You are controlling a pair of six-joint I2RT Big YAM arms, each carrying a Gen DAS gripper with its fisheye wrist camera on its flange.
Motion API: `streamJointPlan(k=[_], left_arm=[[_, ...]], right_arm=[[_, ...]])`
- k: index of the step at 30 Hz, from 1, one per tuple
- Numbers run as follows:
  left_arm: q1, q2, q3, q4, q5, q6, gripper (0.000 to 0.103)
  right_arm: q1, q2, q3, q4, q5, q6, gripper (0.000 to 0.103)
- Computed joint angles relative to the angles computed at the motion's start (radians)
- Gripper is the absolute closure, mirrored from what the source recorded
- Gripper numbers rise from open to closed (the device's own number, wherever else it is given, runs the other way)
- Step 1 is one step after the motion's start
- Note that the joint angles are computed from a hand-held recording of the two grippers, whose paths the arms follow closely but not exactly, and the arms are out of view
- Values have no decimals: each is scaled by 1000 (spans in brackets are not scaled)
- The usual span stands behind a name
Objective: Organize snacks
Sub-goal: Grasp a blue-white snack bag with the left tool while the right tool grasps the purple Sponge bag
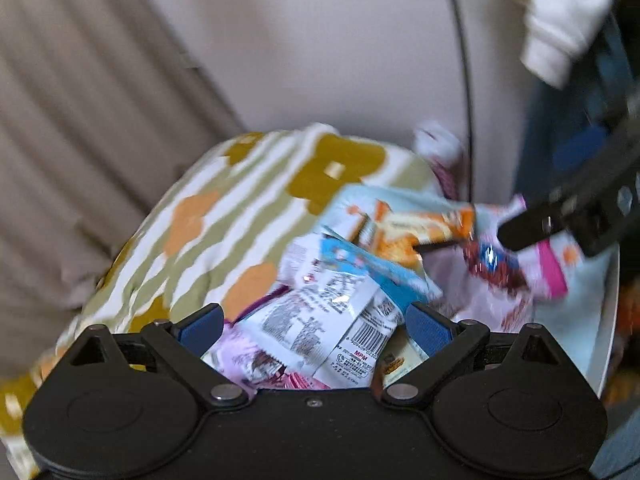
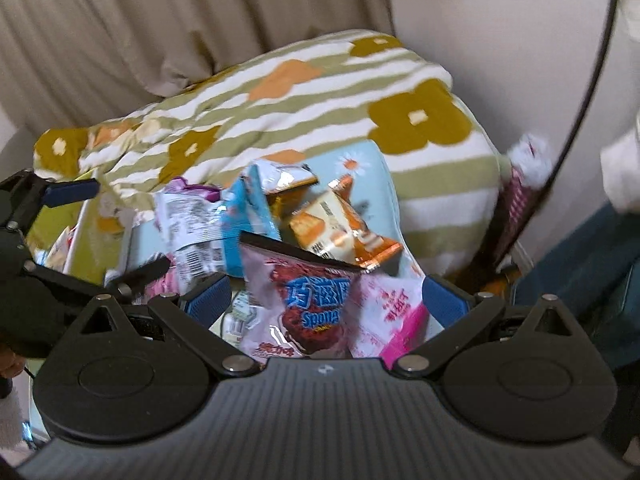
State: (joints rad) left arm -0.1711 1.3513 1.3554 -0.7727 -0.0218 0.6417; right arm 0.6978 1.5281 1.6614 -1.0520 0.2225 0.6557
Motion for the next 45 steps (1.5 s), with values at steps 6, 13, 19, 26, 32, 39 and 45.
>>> streamJointPlan(k=[6,13,19,26,32,39,45], left_arm=[[10,78,50,-37,66,176,3],[19,181,145,-136,131,223,3],[20,218,175,-181,133,251,5],[17,253,219,-246,114,251,29],[15,240,208,-239,96,221,35],[19,208,186,-247,72,136,35],[19,155,150,-235,42,5,35]], right_arm=[[-12,15,-15,10,-32,101,0],[-12,43,-21,39,-76,153,0],[-11,52,-51,77,-104,180,0],[-10,68,-59,94,-149,222,0],[-9,73,-67,102,-161,199,0],[-10,79,-76,103,-175,179,0],[-10,89,-74,109,-189,139,2]])
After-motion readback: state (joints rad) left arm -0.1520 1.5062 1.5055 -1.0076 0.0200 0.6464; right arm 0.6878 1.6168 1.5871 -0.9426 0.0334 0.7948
